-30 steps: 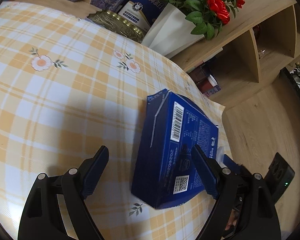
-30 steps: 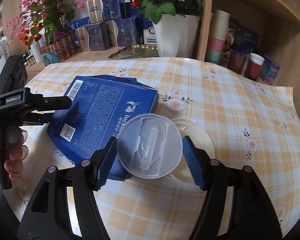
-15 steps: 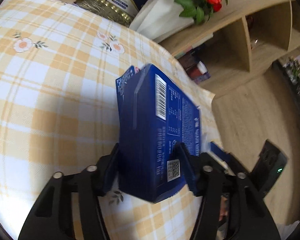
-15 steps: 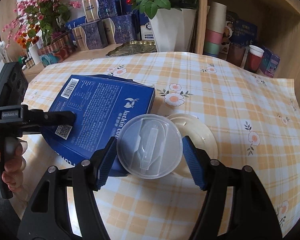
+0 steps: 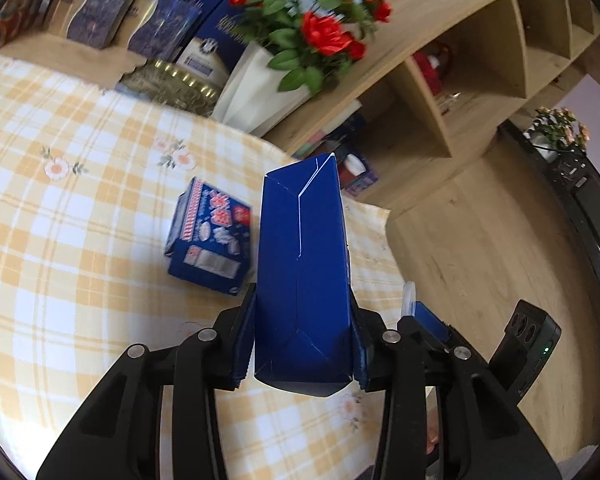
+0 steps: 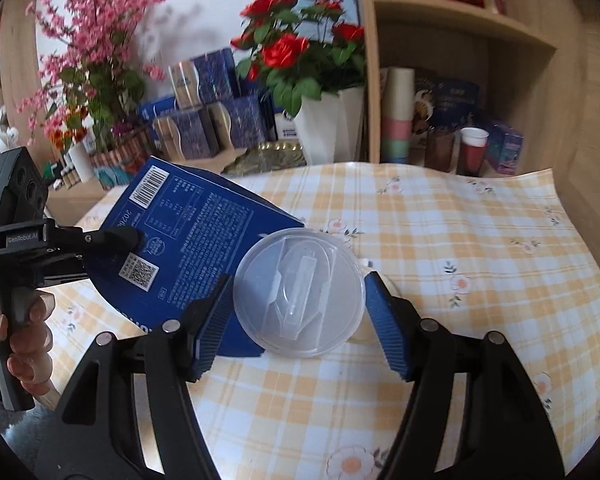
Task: Collect trash
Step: 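Carry the coffee box to the bin and drop it with the left gripper while the right holds the lid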
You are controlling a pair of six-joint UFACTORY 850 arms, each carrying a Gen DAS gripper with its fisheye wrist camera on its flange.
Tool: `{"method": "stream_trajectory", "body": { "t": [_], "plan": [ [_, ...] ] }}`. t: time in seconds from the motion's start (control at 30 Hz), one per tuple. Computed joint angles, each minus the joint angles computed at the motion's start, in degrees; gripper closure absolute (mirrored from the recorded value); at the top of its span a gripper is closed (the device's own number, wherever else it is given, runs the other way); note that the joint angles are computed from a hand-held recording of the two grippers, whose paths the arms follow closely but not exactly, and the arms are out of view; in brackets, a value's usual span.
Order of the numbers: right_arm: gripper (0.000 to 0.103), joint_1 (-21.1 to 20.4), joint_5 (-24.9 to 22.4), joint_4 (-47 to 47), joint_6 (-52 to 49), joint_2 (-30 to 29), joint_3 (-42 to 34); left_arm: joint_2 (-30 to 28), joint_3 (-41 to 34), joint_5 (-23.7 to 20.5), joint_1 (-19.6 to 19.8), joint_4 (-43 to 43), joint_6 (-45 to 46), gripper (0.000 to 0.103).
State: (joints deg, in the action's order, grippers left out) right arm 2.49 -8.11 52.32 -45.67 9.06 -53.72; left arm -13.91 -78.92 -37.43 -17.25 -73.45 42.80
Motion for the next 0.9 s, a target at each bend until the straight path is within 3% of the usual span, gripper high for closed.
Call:
{"method": "stream_trajectory", "body": {
  "t": [0.37, 0.73, 0.9],
  "plan": [
    [0.036, -0.5, -2.5, -14.4, 18.1, 13.6, 6.8, 12.5, 6.5, 2.3, -0.6, 11.7, -8.0, 0.065],
    [0.036, 2.5, -6.8, -31.3, 41.7, 27.3, 15.9, 28.2, 19.7, -2.3, 0.5, 25.2, -17.7, 0.065],
    [0.036, 4.8, -8.7, -40.9, 53.2, 32.2, 18.8, 33.5, 24.2, -3.9, -1.0, 30.9, -21.0, 0.065]
  ]
}}
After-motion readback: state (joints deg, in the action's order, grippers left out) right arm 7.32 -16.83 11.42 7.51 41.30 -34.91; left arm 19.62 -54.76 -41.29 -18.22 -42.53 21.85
